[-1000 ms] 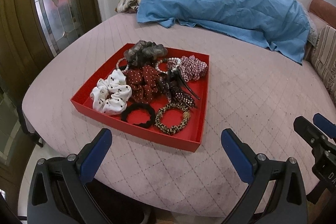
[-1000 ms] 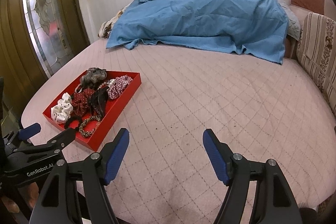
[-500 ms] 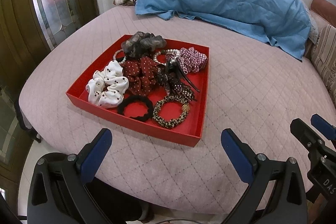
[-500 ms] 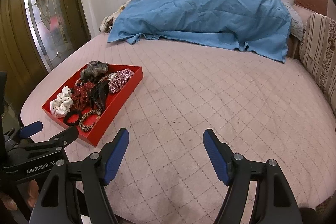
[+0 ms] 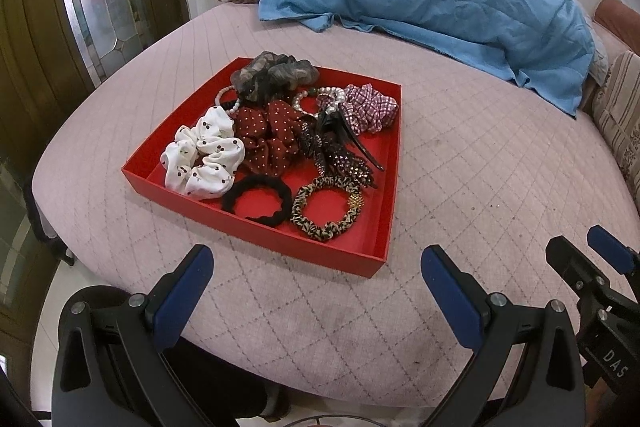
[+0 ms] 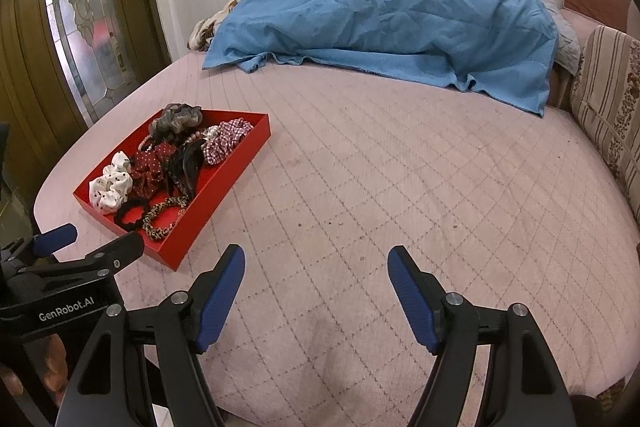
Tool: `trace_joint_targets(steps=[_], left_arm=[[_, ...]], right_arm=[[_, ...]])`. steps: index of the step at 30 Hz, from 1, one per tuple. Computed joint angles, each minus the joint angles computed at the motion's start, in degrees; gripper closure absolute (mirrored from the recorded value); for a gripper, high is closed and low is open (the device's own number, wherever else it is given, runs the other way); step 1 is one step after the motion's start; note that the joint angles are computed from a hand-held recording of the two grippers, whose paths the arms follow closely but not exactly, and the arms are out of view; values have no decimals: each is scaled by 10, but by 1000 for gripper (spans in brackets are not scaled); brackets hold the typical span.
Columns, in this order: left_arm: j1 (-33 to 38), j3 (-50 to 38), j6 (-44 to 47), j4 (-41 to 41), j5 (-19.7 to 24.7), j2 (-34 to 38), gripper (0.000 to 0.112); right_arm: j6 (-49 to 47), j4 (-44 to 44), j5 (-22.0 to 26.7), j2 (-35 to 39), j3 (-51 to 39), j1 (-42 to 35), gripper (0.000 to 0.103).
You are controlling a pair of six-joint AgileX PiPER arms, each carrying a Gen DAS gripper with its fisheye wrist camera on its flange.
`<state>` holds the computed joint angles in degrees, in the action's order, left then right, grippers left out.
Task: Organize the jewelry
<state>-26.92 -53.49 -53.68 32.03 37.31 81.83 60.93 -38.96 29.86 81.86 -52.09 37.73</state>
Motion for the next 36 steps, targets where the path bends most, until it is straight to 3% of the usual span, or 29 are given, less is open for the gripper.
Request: trace_joint_targets(steps=[36], left_arm=[[20,4,11,-18,-10,11,9]], right_arm=[[-12,17,8,19,-6,3,24]])
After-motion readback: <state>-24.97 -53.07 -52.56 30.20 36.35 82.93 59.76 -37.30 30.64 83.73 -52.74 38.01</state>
